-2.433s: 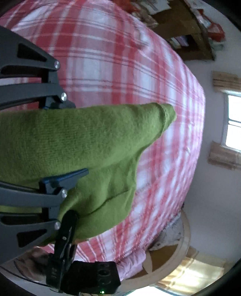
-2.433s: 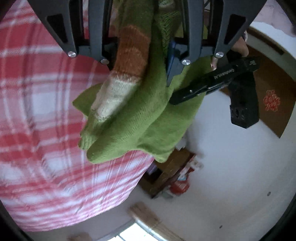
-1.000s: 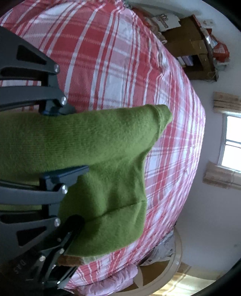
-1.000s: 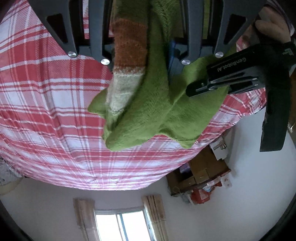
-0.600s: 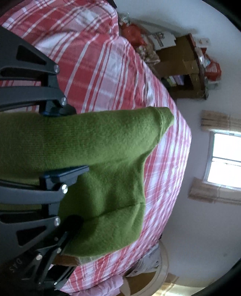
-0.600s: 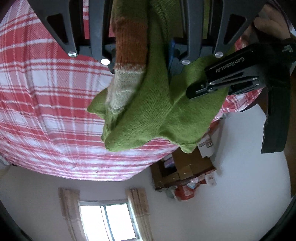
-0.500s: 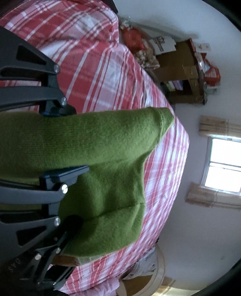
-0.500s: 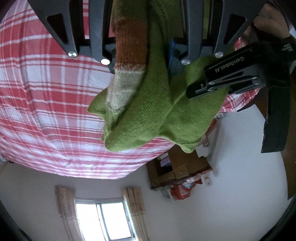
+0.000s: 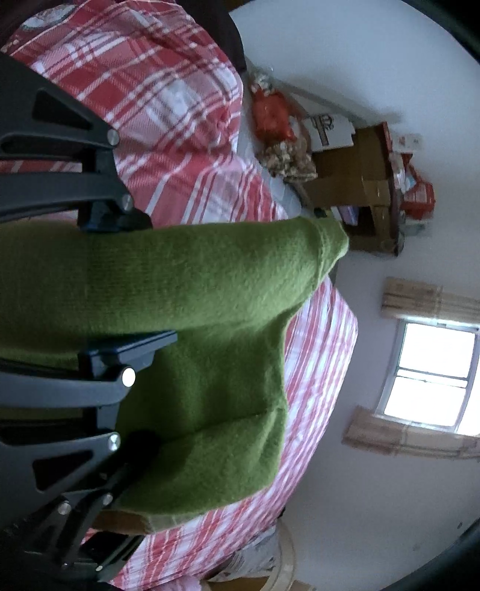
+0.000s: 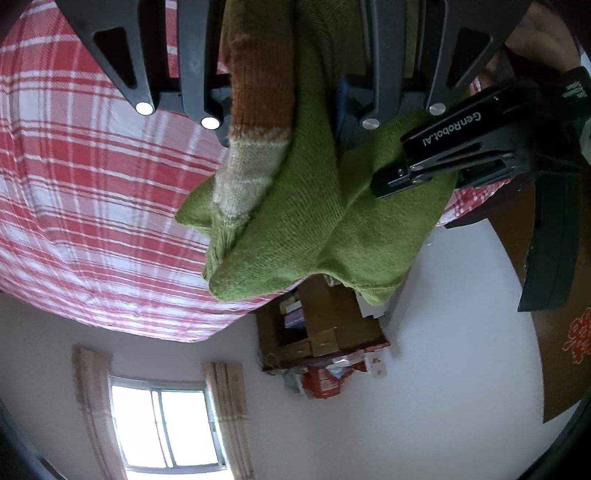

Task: Fold small clothes
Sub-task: 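Carry the lifted sweater with both grippers toward the bed edge by the desk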

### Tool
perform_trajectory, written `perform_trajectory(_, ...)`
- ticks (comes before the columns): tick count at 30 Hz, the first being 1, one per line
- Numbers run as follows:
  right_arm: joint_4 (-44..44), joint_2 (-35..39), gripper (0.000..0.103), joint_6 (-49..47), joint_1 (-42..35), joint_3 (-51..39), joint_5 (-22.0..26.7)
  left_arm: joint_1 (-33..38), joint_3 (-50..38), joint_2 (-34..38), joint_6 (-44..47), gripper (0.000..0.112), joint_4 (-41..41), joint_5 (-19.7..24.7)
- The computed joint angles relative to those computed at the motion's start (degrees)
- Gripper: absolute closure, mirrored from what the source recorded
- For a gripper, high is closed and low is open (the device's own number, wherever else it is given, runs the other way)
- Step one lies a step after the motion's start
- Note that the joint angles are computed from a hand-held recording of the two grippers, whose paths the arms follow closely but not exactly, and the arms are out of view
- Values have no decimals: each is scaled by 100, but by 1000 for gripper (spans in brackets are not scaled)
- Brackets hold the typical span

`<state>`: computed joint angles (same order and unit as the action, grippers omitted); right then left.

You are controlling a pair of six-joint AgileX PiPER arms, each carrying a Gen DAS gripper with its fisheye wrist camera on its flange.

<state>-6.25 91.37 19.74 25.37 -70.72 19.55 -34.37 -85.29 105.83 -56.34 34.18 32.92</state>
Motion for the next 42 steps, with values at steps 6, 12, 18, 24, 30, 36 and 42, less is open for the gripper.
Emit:
perform_trajectory(6,-110,410,66,-45,224,-450,-26,234,105,-25,-216,69,192,-22)
perform_trajectory(12,472,850,66,-715,234,-872,-130,453,130,-2,-380,69,352,-16)
perform_trajectory(18,111,1494,66,-798,317,-1460,-421,723,-340,410,-360,69,501,78)
perform_trajectory(24,530,2191,66,-1214,128,-2169,-282,875,-1043,1061,-78,70,280,218)
perform_trajectory(30,1152,2411,66,-1801,-24,-2340,-225,925,-1344,1326,151,70,23,263)
perform_trajectory(36,1081,2431,66,-1829,-34,-2419,-254,934,-1517,1389,263,70,-48,293)
perform_trajectory(42,1124,2685,66,-1881,-83,-2694,-205,939,-2059,1796,330,70,11,513)
